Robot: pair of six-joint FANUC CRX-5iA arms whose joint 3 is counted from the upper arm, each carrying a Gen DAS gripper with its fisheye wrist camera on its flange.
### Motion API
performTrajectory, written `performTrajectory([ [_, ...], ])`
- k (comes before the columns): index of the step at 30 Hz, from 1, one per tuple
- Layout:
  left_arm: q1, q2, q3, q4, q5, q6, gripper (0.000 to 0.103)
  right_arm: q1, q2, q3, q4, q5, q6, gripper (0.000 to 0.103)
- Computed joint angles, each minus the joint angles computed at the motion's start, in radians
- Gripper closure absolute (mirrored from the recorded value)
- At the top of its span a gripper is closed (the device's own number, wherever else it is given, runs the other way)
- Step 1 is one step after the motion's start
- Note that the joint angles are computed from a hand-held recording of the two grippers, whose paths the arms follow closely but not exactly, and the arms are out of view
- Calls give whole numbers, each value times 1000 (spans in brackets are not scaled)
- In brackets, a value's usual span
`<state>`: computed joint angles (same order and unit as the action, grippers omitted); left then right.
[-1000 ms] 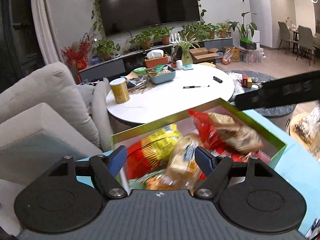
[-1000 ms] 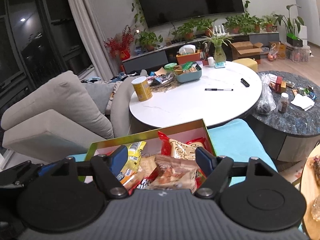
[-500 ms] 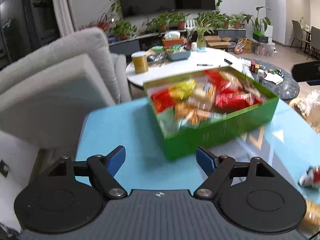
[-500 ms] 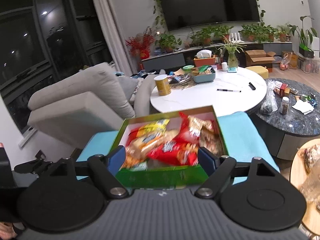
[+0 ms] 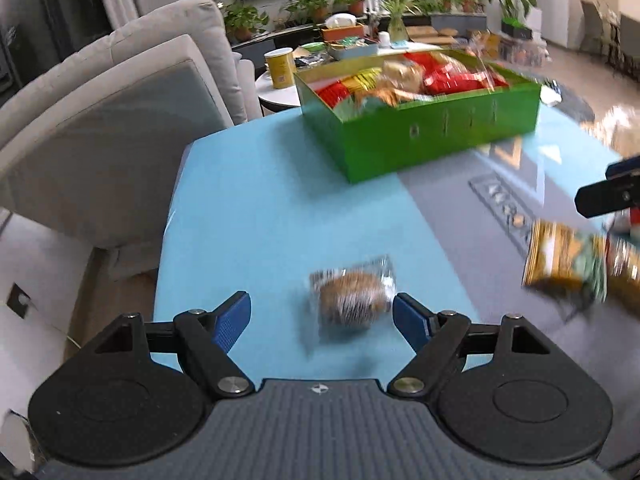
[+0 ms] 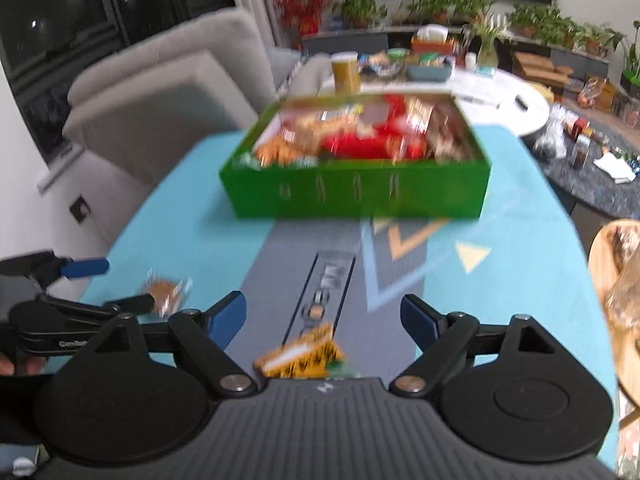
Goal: Organize snacks
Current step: 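Grasp the clear-wrapped round pastry with the left gripper while the right grasps the yellow-green pea bag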
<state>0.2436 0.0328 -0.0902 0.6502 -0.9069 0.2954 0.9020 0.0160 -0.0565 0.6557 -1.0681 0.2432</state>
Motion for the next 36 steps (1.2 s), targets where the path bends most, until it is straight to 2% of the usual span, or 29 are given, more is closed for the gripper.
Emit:
performTrajectory([
  [2, 1, 6, 2, -13, -9, -19, 27, 4, 7, 10, -30, -10, 29, 25],
  [6, -11, 30, 23, -7, -26, 15, 26, 6, 32, 31, -71, -29, 88, 24],
  [11, -41, 83, 92, -42, -62, 151, 23, 4, 78, 84, -115, -76, 187, 21],
  [15, -59, 98, 102, -48, -44, 188, 21, 3, 110, 113, -131, -120, 242, 21],
  [21, -68, 98, 102, -53, -35, 180, 21, -23, 115, 114, -168, -102, 240, 21],
  [25, -61, 120, 136, -45, -98, 203, 19, -23, 110, 97, -157, -96, 220, 21],
  [29, -79, 118, 134, -89, -58, 226, 19, -18, 106, 86, -124, -86, 210, 22],
  [32, -84, 116, 126, -94, -44, 220, 25, -23, 100, 85, -131, -78, 185, 23],
  [34, -81, 116, 118, -68, -48, 190, 35, -24, 94, 77, -122, -76, 157, 23],
  [35, -80, 115, 115, -61, -46, 184, 37, -24, 90, 71, -114, -73, 138, 23],
  [36, -80, 115, 116, -62, -44, 190, 43, -26, 88, 67, -108, -68, 121, 23],
])
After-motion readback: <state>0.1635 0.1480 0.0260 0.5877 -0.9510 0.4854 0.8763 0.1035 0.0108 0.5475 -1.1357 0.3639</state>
